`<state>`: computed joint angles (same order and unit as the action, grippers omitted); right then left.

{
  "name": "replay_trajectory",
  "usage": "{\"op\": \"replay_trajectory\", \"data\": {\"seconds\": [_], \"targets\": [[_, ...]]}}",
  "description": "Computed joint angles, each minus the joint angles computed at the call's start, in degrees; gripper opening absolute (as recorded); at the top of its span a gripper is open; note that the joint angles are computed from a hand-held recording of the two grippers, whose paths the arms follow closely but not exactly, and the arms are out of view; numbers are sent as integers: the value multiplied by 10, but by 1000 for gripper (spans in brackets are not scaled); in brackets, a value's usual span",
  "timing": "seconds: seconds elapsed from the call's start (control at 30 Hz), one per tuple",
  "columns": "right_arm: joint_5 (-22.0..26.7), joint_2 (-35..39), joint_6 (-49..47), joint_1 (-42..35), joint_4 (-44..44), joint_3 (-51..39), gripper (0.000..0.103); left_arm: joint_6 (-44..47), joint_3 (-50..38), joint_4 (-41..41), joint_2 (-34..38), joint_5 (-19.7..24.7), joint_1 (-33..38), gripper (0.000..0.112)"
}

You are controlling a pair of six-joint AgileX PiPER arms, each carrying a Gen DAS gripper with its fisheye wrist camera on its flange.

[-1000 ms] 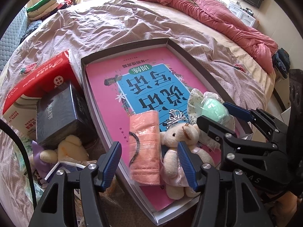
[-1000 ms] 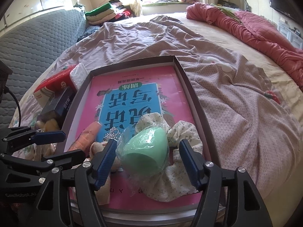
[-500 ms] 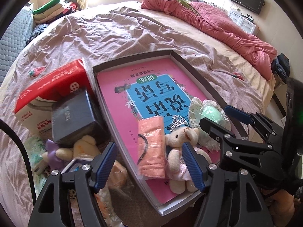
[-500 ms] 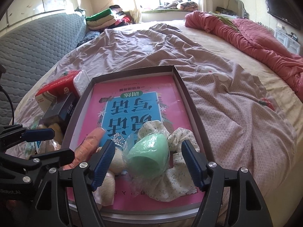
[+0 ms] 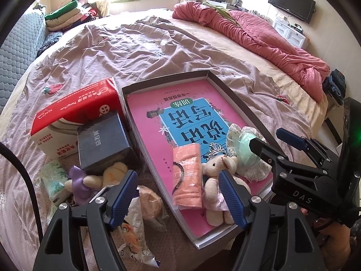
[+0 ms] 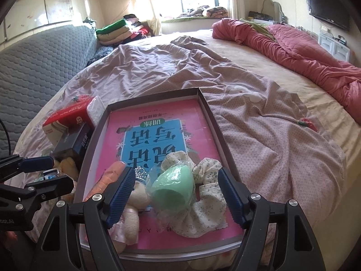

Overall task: Organize soft objects
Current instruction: 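Withdraw both grippers from the tray back toward the remaining pile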

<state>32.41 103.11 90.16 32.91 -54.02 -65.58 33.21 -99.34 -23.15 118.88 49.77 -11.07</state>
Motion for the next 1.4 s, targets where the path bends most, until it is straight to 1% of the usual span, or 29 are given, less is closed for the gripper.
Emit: {"op": "replay_trajectory", "data": {"seconds": [0.23,0.3,0.5,0.6,0.73,1.0,1.13,1.4], "targets": [[47,-13,23,27,-25,-14,77,3,19,-2,-21,-15,6,77],[67,-18,29,37,-34,-19,77,3,22,-2,-27,-18,7,77],[104,-30,36,61,-45,-34,77,10,39,-7,-47,-29,13,78],[140,-30,38,79,-55,-48,77,15,48,-13,-58,-32,18,79],[171,-29,27,94,-54,-65,79,22,55,-21,-68,-33,26,80],[193,-29,6,118,-42,-89,80,34,68,-40,-87,-30,46,81],[199,-26,0,130,-39,-103,80,35,81,-40,-100,-40,55,82],[229,-9,-18,159,-34,-144,81,53,97,-56,-123,-38,89,84]]}}
